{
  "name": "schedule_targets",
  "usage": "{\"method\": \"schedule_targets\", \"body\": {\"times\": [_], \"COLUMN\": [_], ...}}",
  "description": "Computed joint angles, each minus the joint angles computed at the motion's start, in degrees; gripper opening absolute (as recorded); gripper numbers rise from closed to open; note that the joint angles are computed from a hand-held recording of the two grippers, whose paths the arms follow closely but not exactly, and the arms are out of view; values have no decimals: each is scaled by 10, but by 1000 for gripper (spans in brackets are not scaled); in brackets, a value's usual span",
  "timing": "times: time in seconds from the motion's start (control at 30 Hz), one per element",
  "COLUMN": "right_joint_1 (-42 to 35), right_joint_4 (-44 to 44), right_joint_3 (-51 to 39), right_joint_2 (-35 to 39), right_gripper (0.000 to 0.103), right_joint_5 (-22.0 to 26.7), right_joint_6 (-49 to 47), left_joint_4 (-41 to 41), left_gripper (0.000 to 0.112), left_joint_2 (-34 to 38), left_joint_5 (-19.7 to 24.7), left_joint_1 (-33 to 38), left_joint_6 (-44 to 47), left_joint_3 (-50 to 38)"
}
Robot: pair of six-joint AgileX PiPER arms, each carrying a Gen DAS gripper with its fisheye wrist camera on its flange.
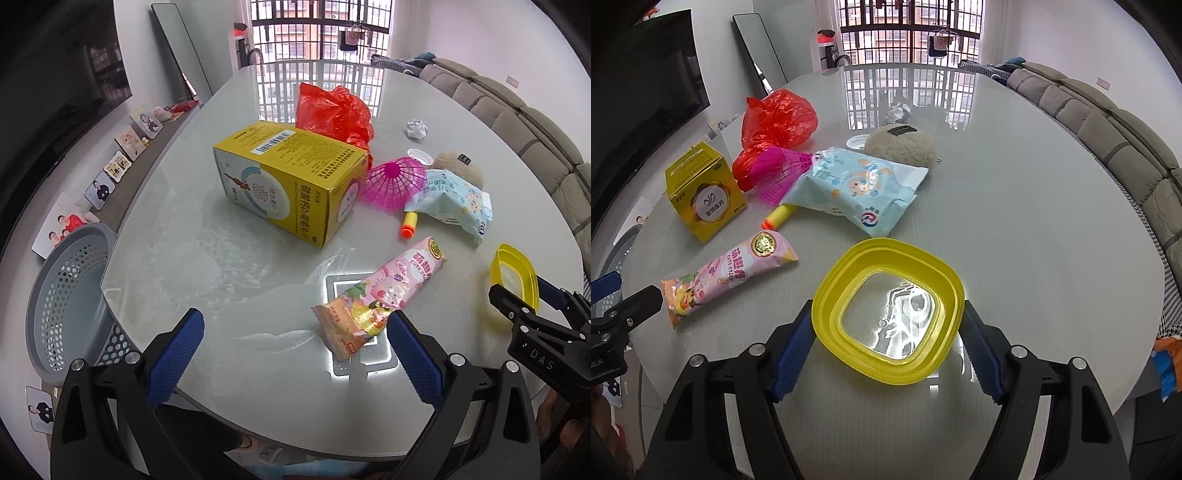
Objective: Collect trash
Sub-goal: 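Grasp the yellow plastic lid with the right gripper while the left gripper approaches the pink snack wrapper, then grasp the pink snack wrapper with the left gripper and lift it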
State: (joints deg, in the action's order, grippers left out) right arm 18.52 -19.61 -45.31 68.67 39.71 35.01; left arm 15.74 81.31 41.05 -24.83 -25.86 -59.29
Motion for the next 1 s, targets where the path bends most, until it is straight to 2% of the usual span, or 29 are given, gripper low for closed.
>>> {"method": "schedule_targets", "body": {"times": [0.27,0.57,0.77,0.93,1.0], "right_joint_1": [-66,-115,-126,-128,-128], "right_joint_4": [49,110,125,128,132], "right_joint_3": [33,46,47,47,46], "right_joint_2": [-70,-87,-91,-91,-91], "right_gripper": [73,73,73,73,73], "right_joint_5": [5,-10,-13,-14,-15], "right_joint_6": [-61,-129,-148,-153,-156], "left_joint_4": [-51,-37,-81,-84,-80], "left_gripper": [97,97,95,70,56], "left_joint_2": [39,122,130,120,113], "left_joint_5": [-16,-22,-38,-45,-49], "left_joint_1": [-31,-52,-36,-47,-56], "left_joint_6": [73,75,101,112,110], "left_joint_3": [-29,-71,-73,-67,-59]}}
